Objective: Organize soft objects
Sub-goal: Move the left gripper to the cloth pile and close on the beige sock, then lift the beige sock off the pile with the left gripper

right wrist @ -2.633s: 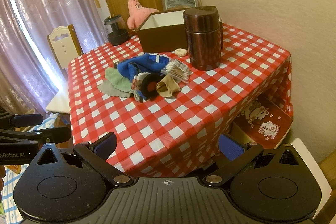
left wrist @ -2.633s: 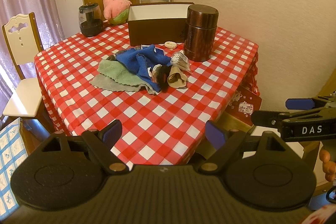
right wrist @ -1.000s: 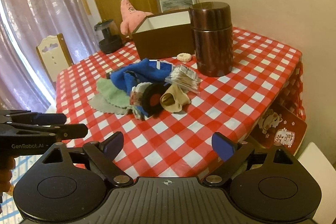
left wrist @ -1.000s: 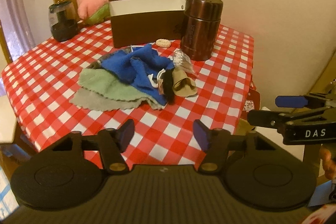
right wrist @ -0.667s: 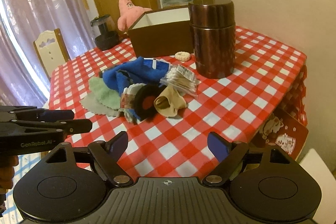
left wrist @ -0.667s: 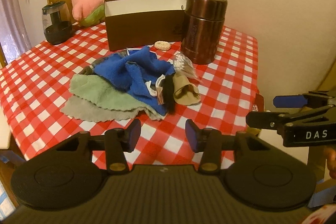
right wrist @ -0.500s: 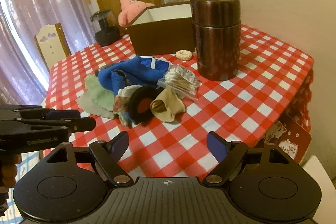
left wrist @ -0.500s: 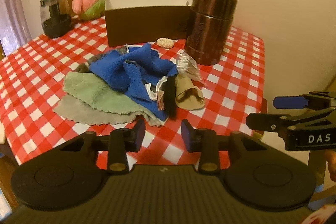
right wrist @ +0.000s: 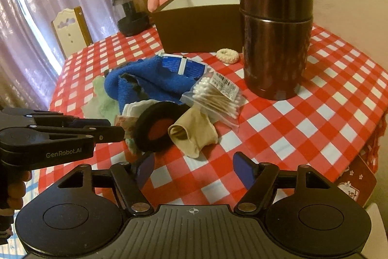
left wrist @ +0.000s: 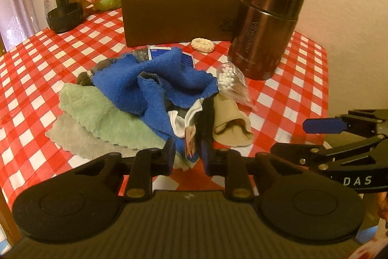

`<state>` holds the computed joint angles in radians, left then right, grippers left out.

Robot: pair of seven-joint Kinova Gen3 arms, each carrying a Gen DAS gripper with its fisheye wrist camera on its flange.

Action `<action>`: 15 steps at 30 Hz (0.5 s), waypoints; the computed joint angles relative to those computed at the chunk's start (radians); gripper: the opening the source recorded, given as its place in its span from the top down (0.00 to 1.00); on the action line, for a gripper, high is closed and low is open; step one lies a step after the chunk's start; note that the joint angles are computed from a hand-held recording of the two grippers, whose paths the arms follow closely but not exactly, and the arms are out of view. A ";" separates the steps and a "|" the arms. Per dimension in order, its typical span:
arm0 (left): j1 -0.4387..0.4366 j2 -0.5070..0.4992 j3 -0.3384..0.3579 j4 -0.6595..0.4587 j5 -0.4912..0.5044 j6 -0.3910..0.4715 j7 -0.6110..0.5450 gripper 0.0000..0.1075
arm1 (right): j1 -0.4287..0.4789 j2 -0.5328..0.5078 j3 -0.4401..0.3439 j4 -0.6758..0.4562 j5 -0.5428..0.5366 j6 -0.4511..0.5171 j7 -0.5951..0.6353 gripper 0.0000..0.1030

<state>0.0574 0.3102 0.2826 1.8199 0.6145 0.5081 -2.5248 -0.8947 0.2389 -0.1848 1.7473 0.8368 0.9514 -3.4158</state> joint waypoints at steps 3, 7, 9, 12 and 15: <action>0.027 0.016 -0.012 -0.018 -0.030 -0.004 0.038 0.91 | 0.022 -0.005 0.005 0.017 -0.004 -0.036 0.015 0.31; 0.034 0.021 -0.004 -0.023 -0.051 -0.005 0.056 0.99 | 0.046 -0.010 0.010 0.032 -0.018 -0.073 0.040 0.31; 0.024 0.016 0.012 -0.014 -0.045 -0.012 0.036 0.99 | 0.057 -0.011 0.013 0.036 -0.027 -0.088 0.052 0.31; 0.033 0.008 0.013 -0.007 -0.056 -0.017 0.027 0.99 | 0.071 -0.013 0.017 0.043 -0.038 -0.111 0.071 0.31; 0.040 0.014 0.012 -0.016 -0.066 -0.006 0.034 0.99 | 0.083 -0.014 0.022 0.049 -0.048 -0.134 0.086 0.31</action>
